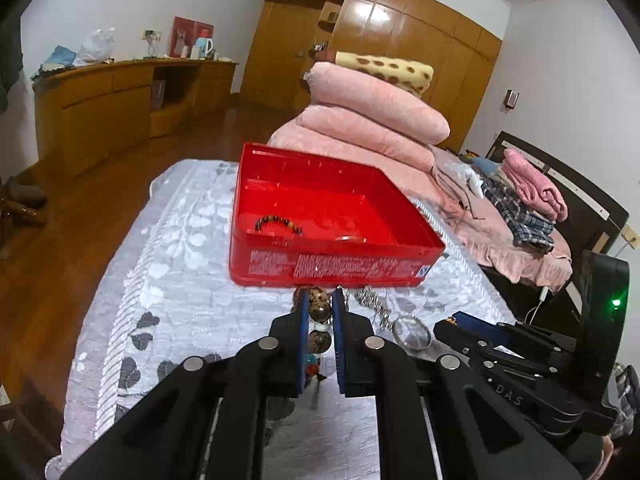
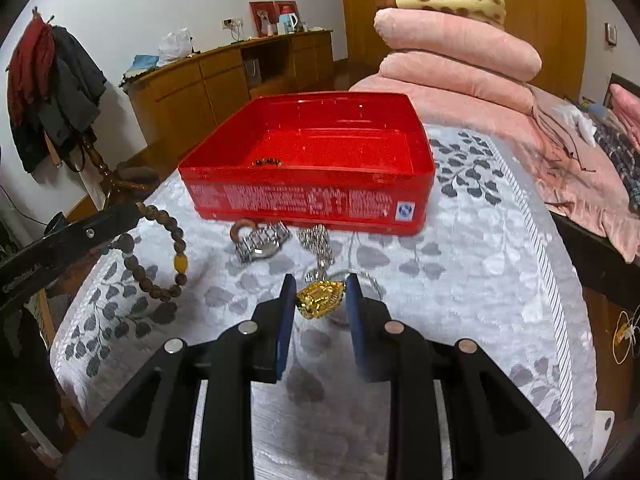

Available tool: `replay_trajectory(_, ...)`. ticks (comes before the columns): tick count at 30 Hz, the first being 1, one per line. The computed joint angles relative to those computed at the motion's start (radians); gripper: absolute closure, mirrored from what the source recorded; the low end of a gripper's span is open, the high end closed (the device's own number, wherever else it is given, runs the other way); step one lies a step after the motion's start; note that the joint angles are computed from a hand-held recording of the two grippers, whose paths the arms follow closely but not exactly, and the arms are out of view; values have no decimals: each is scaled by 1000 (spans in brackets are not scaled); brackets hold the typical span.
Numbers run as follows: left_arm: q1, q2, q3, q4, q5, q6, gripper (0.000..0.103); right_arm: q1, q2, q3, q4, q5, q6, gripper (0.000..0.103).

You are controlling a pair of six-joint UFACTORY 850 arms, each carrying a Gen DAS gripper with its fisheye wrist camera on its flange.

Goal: Organize jewelry
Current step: 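Carry the pendant and bracelet into the red tin and open both tools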

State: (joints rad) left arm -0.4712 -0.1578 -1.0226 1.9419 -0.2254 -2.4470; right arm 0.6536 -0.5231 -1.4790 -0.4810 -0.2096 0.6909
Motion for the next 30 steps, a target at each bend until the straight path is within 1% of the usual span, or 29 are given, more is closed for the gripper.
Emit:
replay_trajectory(8,13,-12,-30,49,8,-43,92,-6,-26,-49,39,-10,-44,79)
replay_trajectory(13,21,-28,-52,39,13,-30,92,-10,-45,-87,45,-23,-54,79)
replay_trajectory(20,32,-49,-93,37,18,-20,92,-21,-78,-155,106,-36,-123,79)
replay_trajectory(26,41,-69,-137,117,18,-90,92,-34,-104,-213,166,-37,-186,79)
replay_trajectory(30,46,-93,-190,80,5,-35,92,-45,-139,-284,223,-53,-248,79)
